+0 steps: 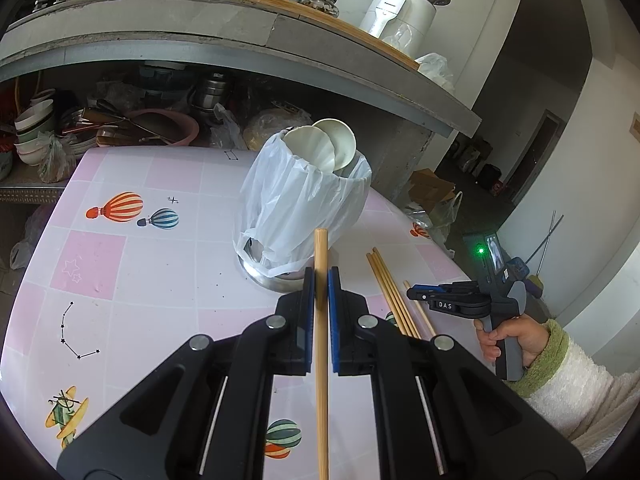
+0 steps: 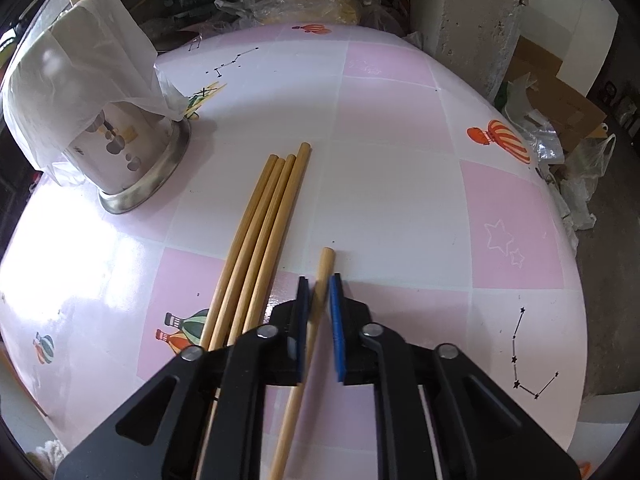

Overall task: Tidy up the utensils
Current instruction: 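Lift the chopstick with the left tool while the right tool closes on a chopstick and lifts it, then carry both held chopsticks up over the bagged steel holder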

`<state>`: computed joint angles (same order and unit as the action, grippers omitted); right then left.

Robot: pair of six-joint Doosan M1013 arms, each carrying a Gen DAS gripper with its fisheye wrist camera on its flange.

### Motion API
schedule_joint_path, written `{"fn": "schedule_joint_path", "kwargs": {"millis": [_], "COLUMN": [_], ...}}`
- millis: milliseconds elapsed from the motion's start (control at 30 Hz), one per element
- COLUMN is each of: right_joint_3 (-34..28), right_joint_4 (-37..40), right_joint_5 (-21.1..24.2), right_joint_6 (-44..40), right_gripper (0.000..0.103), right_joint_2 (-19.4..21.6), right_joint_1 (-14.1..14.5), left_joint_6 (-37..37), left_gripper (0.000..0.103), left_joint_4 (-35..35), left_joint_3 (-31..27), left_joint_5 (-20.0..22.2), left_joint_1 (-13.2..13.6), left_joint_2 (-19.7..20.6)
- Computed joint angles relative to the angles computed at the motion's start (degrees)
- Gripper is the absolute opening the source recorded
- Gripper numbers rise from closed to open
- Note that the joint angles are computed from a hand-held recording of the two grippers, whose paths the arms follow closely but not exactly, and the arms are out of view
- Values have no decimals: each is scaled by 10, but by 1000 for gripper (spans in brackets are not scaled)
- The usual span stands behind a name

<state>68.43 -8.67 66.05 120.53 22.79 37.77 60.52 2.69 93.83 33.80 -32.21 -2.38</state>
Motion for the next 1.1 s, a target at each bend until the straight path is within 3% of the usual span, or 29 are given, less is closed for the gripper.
{"fn": "schedule_joint_path", "kwargs": {"millis": [467,1100], "right_joint_3": [44,85], "right_joint_4": [3,-132], "right_joint_5": [-92,-183], "right_joint_6": [52,139], "right_gripper": [7,7], "right_joint_2": [-55,-148], "right_joint_1": [-7,31], "left_joint_6": [-2,-34], "left_gripper": [6,6], "left_joint_4": [5,52], "left_joint_3": [3,17], "left_joint_5": [-8,-37], "left_joint_1": [-4,-20], "left_joint_2": [-5,-35]}}
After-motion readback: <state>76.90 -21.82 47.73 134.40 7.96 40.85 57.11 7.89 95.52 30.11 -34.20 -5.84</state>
